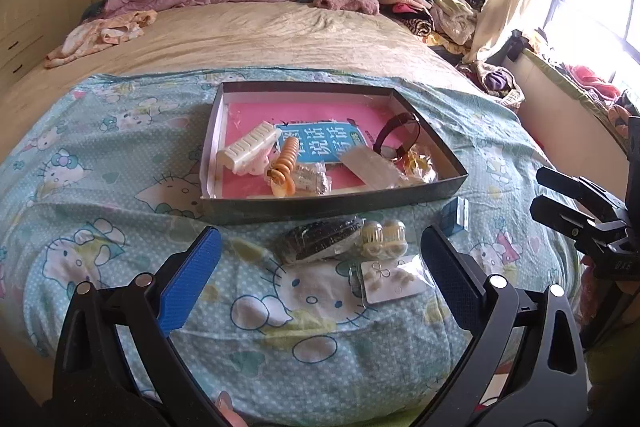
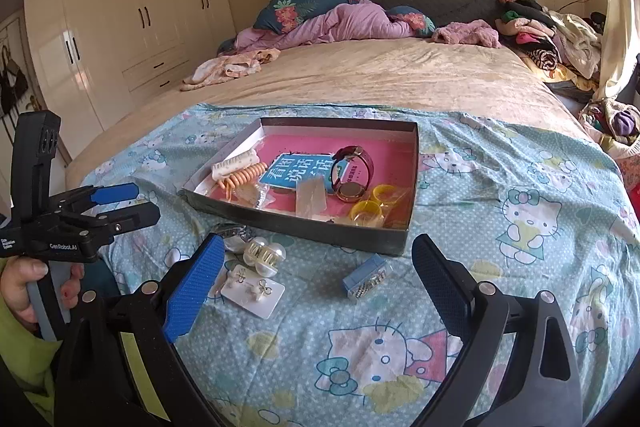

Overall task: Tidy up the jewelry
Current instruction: 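Grasp the bagged white earring card with the left tool while the right tool grasps the blue stud box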

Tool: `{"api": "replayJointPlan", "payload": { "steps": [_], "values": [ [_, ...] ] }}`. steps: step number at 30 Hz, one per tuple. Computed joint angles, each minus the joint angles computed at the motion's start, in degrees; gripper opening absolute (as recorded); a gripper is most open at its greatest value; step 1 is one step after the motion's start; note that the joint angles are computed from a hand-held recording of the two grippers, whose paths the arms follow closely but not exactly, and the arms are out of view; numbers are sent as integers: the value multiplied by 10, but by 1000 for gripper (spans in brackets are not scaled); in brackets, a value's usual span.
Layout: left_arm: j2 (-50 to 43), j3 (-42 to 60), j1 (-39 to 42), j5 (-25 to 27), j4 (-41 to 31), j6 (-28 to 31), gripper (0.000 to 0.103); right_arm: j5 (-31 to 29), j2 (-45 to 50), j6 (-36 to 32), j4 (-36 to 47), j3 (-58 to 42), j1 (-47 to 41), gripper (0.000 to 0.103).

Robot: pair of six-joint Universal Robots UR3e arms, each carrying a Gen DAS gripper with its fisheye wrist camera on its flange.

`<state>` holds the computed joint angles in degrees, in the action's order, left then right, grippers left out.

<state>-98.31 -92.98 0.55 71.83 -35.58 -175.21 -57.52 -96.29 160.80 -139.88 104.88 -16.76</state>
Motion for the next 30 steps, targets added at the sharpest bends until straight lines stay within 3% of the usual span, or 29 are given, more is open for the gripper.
{"api": "replayJointPlan", "payload": {
  "steps": [14, 30],
  "values": [
    [-44, 0, -54, 21, -26, 11, 93, -9, 9, -8, -1, 44, -31, 94],
    [-139, 72, -104, 40, -44, -11, 93, -8, 72, -36, -9, 29, -53, 94]
  ]
}}
